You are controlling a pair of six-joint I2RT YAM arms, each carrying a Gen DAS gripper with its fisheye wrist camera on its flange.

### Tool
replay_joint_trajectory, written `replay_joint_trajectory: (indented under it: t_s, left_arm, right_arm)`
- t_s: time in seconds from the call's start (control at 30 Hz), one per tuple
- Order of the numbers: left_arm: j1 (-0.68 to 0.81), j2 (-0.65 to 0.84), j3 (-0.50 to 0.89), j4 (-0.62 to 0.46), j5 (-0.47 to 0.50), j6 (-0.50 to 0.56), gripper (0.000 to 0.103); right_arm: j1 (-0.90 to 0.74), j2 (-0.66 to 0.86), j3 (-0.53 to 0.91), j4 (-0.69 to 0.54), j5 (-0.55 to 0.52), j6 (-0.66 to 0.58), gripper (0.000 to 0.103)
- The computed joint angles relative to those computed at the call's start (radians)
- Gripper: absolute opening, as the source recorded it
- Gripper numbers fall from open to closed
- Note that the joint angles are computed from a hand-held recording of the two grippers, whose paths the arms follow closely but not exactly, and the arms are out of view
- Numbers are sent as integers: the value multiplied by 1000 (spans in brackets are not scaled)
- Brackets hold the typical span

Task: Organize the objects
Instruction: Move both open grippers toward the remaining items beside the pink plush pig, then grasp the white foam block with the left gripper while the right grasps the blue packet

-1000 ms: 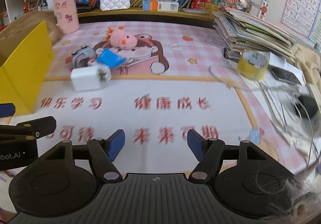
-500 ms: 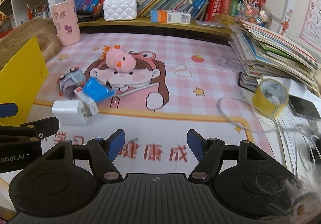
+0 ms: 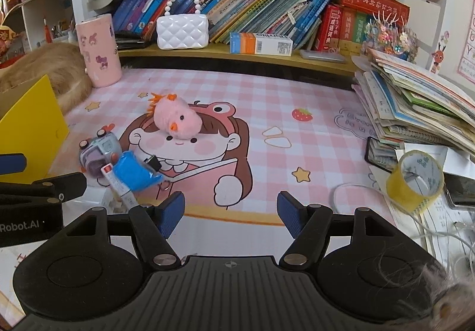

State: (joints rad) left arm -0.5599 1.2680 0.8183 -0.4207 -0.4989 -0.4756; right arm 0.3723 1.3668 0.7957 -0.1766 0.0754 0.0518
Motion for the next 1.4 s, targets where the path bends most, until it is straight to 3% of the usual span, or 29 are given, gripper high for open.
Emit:
replay_joint_trajectory:
  t_s: [0.63,0.8,0.83,0.97,1.4]
  left_arm:
    - [24,109,-22,66,95,-57,87]
    - [72,156,-22,113,137,-67,68]
    - [86,149,-34,137,166,-64,58]
    - [100,94,-75,169,198,-66,55]
    - [32,-102,-100,-58,125,-111,55]
  right_arm:
    - [-21,93,54,31,-8,-16,64]
    - [-22,101,62,31,-14,-21,64]
    - [-22,100,62,30,-18,-21,64]
    - [-10,101,64,33,-45,-25,64]
    - [38,267,179,34,-199,-26,63]
